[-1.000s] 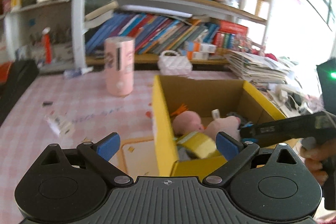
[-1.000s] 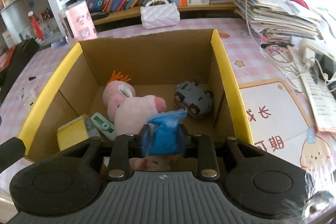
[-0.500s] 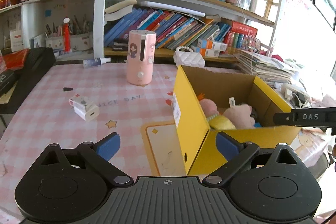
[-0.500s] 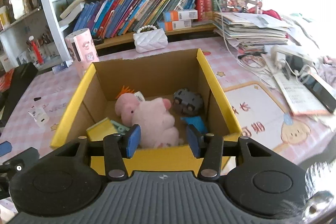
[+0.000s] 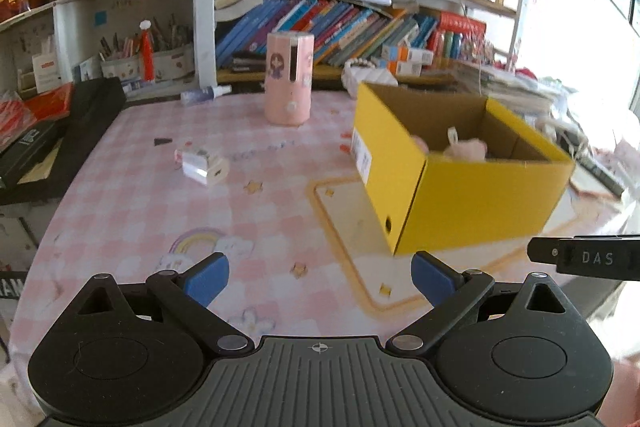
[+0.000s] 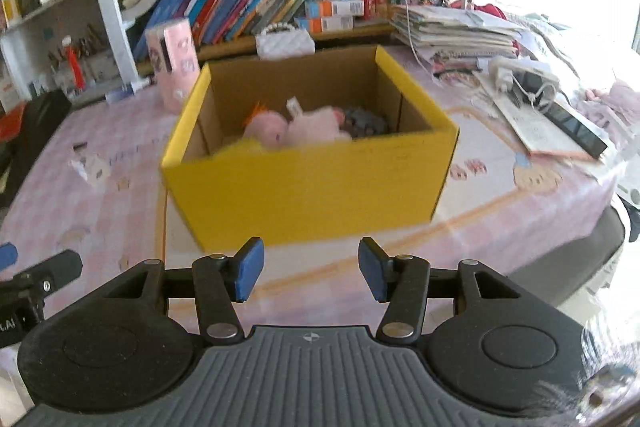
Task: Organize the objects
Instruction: 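Withdraw both open tools from the box toward the small white box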
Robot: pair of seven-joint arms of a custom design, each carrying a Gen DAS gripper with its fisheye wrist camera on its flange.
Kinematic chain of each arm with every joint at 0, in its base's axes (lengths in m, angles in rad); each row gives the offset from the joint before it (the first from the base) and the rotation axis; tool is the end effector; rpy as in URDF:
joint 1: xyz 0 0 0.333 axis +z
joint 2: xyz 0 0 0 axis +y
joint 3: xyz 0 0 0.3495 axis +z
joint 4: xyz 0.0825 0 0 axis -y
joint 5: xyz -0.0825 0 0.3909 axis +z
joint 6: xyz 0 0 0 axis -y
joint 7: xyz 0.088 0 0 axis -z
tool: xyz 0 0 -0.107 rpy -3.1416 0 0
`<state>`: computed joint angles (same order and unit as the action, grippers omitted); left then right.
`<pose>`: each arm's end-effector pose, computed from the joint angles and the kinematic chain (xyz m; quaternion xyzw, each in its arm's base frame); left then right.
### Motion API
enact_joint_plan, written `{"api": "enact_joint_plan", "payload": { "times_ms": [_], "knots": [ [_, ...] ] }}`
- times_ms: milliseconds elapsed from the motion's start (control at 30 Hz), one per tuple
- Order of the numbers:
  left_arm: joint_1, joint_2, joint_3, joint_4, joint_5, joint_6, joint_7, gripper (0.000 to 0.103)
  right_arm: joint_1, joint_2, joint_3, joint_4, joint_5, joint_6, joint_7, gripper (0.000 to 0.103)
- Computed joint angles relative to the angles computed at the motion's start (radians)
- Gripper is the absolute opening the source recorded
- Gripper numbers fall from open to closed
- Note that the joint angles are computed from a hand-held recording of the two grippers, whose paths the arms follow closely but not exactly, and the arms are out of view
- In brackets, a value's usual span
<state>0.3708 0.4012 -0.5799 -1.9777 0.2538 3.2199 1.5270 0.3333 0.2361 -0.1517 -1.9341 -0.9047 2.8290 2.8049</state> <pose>0.6633 -0.1180 0.4327 -0.5365 0.7170 -0.3760 0.2380 0.6356 0.1645 0.4545 -0.5613 0.7256 -0.2979 0.2641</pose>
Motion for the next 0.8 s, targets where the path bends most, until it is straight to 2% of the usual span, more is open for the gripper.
{"api": "enact_joint_plan", "payload": {
  "times_ms": [267,400,800],
  "knots": [
    [0.145,-0.041,-0.123,-0.093,-0.013,-0.024,0.088,0.099,0.021,-0.029,0.040,-0.063,0.012,-0.018,-0.004,0.054],
    [0.200,-0.057,-0.164,-0.125,-0.043,-0.033,0.123,0.099,0.028,-0.035,0.056,-0.080,0.031,-0.017,-0.006,0.055],
    [0.300,-0.100,-0.215,-0.185,-0.145,-0.035,0.221,0.099,0.063,-0.011,0.081,-0.077,0.183,0.011,-0.141,0.060]
  ]
}}
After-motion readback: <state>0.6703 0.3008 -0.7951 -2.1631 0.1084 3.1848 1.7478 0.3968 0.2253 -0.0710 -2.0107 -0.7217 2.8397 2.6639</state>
